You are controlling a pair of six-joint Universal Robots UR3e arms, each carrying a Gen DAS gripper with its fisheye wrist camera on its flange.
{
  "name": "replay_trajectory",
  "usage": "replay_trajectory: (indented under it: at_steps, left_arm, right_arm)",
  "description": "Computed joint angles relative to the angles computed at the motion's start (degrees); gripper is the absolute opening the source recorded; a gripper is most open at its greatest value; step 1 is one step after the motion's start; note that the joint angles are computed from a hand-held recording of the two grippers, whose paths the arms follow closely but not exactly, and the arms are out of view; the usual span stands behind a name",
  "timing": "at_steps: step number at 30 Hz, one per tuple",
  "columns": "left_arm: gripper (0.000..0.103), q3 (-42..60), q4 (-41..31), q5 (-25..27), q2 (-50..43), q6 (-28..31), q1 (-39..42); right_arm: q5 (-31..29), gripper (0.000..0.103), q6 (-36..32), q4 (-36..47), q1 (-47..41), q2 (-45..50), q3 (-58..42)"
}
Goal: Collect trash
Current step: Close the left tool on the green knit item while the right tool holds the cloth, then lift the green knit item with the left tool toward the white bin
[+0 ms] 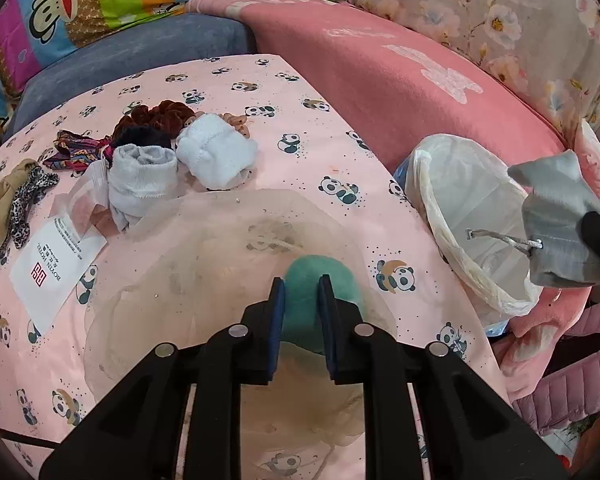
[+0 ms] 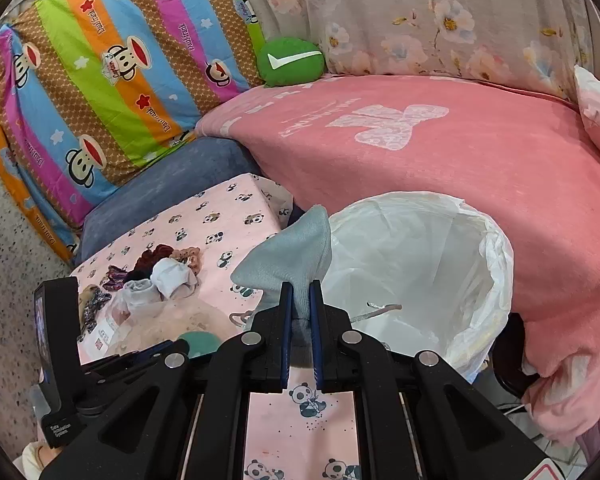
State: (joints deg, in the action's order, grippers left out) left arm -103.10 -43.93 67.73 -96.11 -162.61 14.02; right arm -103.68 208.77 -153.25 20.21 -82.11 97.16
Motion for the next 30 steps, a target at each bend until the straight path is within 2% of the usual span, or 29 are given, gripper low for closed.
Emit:
replay_trajectory:
  at_steps: [1,2,3,10,12,13,14,18,24,30]
  left_arm:
    - [0.047,0.20,-0.15,0.97,-0.20,-0.72,-0.39]
    - [0.066,0.53,-0.60,2.03,-0.39,-1.56,-0.78]
    - [0.067,-0.11,0.34,2.68,-0.20,-2.66,-0.96]
    - [0.066,-0.88,3.01,6.13,-2.50,-2.34,-4.64]
    - [0.057,-0.69,3.60,7.06,-3.77,-2.33,-5.45]
    - [0.047,-0.49,3.02,6.38,-4.05,-2.15,-5.26]
    - [0.042,-0.42,2.41,5.66,-3.89,-1.95,-4.97]
    - [0.039,-0.55,2.27,4.73,-1.76,-1.83,-4.35]
    - [0.038,2.60,-1.92,-1.35,2.66,-1.79,-1.87]
    - [0.038,9.69,-5.01,-5.15,3.16,-3.17,-3.48]
  right_arm:
    - [0.11,0.008,-0.03,-0.10,-0.20,-0.24,0.30]
    - [0.14,0.008,0.06,-0.18,-0.29,-0.36,0.51]
    - [0.24,0.008,0.06,-0.42,-0.44,-0.57,0.94]
    - [0.75,0.008,0.24,-0.75,-1.05,-1.17,2.28]
    - [0.84,0.008,0.31,-0.61,-1.14,-1.23,2.43]
    - [0.84,0.008,0.35,-0.52,-1.13,-1.31,2.53]
    - [0.81,0.008,0.37,-0.45,-1.10,-1.40,2.62]
    - [0.81,0.008,0.36,-0.67,-1.20,-1.74,3.09]
    - [0.72,0.008,0.18,-1.33,-1.68,-2.34,3.51]
    - [0.62,0.008,-0.36,-1.84,-3.47,-4.05,4.42]
